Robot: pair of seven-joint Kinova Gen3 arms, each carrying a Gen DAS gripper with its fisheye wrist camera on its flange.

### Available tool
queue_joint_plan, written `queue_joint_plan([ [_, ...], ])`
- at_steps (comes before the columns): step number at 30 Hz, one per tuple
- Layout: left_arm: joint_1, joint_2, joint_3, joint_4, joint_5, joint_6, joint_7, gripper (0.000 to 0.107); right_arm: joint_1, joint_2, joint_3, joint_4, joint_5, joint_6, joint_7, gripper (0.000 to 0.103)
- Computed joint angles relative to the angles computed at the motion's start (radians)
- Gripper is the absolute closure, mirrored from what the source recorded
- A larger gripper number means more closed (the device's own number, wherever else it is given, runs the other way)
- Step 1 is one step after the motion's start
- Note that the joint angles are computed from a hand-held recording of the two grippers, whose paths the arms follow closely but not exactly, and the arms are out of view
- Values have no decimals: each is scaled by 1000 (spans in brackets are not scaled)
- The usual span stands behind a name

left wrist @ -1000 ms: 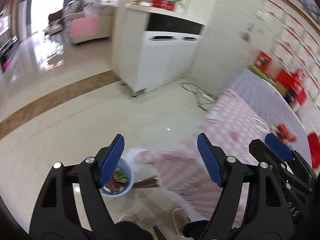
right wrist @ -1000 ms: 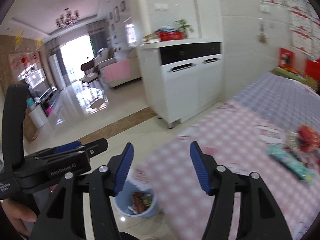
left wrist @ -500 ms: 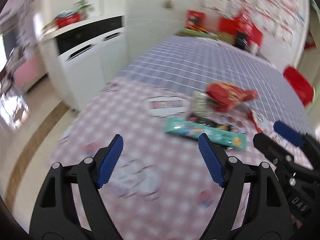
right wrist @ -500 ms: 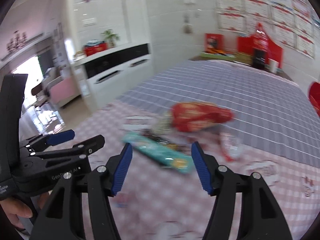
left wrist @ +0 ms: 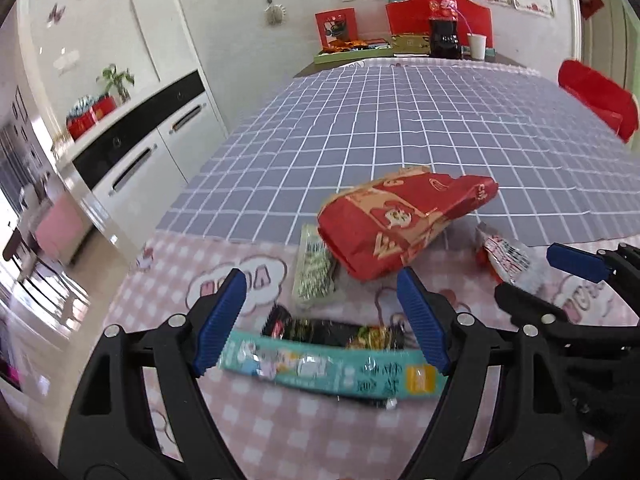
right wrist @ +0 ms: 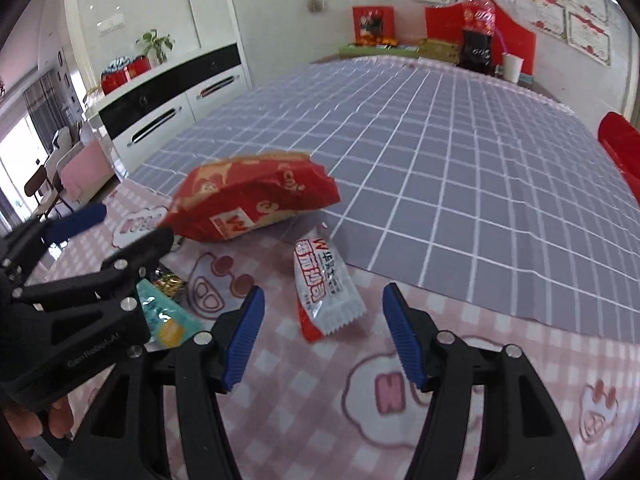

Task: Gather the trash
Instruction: 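Grasp the red snack bag with the left tool while the right tool grasps a white wrapper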

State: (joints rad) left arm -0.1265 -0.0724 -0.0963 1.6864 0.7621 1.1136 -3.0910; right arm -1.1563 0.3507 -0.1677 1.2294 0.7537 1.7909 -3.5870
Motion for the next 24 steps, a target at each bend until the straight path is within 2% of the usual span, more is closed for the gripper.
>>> queue_joint_plan([
  [2,-6,-5,26,17,4,-33,-28,31,34,-23,-18,37,-16,-47,-14,47],
  [3,18,2,13,11,-1,-25,-27,31,38,-31,-18,48,-18,-60,-13,50],
  [4,22,6,14,7,-3,-19,-26,31,35,-30,-5,44,-27,-57,4,61],
  [5,25,6,21,12,-1,-29,-30,31,42,-25,-10,34,-29,-46,24,67],
  [7,36,3,30,24,4,-52,-37,32,49,-23,-13,29,-29,-51,57,70],
  [10,52,7,42,22,-6,-63,-9,40,43,-33,-11,45,-13,-66,42,74],
  [12,63,16,52,12,-14,-56,25,48,33,-43,-13,59,-1,-54,16,75],
  [14,72,18,61,15,-28,-60,39,62,25,-51,-19,72,11,-44,-9,76],
  [17,86,8,65,37,-31,-95,27,73,23,-73,-33,103,28,-59,-53,76],
  [21,77,33,50,5,-18,-26,45,77,27,-82,-50,117,49,-74,-78,76],
  [24,60,28,41,12,16,-6,23,79,19,-77,-56,109,71,-64,-77,76],
])
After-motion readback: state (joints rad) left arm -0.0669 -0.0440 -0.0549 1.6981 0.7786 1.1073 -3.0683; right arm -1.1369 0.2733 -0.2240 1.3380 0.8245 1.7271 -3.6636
